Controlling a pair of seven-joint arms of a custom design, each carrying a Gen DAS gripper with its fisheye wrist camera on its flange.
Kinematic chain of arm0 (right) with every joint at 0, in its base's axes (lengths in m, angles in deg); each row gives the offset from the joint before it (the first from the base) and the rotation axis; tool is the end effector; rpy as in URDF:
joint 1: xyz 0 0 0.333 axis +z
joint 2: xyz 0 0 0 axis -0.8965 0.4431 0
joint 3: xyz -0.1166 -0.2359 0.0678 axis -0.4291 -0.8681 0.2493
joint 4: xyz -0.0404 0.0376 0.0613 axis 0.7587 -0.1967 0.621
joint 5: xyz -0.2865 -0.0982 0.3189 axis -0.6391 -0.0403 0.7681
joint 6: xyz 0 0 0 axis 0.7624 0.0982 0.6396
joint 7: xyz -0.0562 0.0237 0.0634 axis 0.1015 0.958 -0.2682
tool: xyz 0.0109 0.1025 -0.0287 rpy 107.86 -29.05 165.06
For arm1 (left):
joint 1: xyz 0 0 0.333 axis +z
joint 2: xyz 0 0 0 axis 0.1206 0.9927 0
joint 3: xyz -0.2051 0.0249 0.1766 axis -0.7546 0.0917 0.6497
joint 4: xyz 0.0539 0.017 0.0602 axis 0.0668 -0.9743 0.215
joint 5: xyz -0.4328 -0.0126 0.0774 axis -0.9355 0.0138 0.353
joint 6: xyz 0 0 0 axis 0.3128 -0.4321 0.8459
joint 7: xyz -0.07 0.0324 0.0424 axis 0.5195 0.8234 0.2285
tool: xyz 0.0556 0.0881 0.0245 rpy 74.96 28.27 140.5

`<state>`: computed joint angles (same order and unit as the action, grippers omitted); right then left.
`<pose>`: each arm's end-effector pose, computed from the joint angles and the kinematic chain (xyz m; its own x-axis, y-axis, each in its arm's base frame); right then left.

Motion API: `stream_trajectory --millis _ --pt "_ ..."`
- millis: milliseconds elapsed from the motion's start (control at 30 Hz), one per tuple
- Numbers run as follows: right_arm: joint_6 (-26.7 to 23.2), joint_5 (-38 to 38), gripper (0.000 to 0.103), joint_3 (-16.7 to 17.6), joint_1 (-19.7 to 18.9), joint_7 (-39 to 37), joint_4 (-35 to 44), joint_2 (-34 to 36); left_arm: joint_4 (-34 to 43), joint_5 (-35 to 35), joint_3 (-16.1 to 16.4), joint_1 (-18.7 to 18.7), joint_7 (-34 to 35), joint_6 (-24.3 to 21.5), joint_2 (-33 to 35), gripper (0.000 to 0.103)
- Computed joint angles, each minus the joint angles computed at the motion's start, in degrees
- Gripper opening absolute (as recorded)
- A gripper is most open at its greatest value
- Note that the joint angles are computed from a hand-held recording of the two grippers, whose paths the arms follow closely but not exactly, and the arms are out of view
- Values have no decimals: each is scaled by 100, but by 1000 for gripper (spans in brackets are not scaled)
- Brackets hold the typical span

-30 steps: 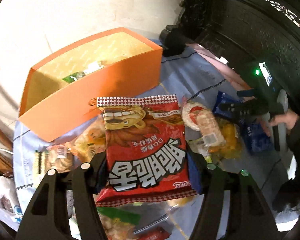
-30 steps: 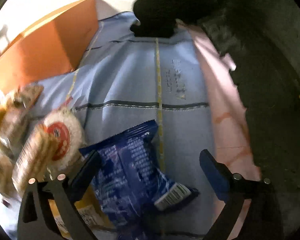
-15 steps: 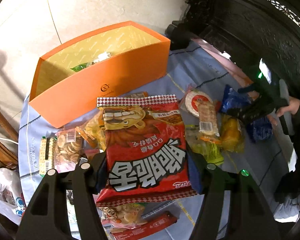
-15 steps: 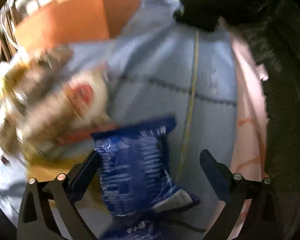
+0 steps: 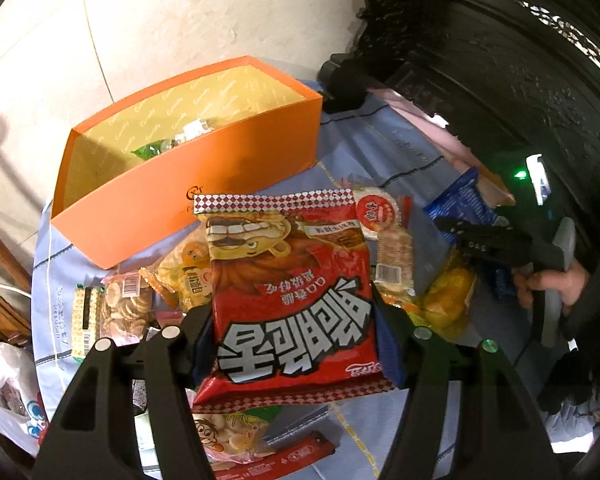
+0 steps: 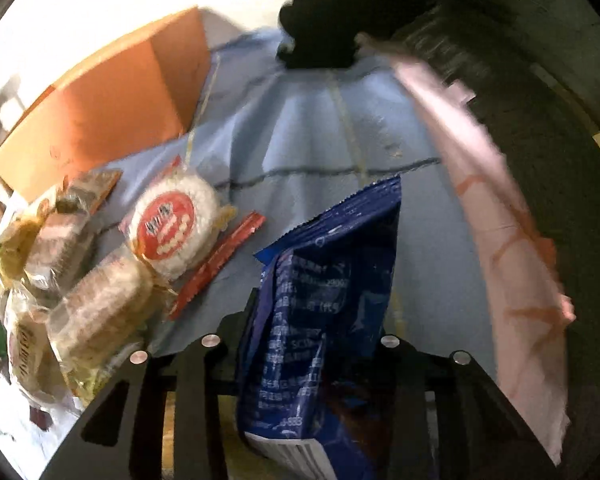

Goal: Organize snacks
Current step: 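Grasp the red chip bag with the left tool while the right tool grasps the blue packet, then drop the red chip bag and blue packet into the orange box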

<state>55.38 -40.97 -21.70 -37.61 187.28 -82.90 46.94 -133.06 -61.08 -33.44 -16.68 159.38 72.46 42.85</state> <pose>0.3582 0.3242 0.4180 -0.3878 -0.9214 -0.0241 -0.7863 0.3443 -0.5130 0.4684 -0.4095 0.5291 -0.7272 -0.6859 0.0266 -0.5821 0.5958 -0.5534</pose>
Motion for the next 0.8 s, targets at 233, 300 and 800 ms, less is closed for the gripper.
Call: stream_trajectory --millis 233,300,800 --pt "-738 -371 37 293 -2 205 296 -408 -79 135 12 43 -205 105 -101 63" --pt "-738 -430 37 313 35 234 363 -543 -125 165 23 55 -257 165 -152 63" --pt "656 -2067 37 -12 -289 -426 3169 2020 1765 2016 185 410 -1925 571 1294 63"
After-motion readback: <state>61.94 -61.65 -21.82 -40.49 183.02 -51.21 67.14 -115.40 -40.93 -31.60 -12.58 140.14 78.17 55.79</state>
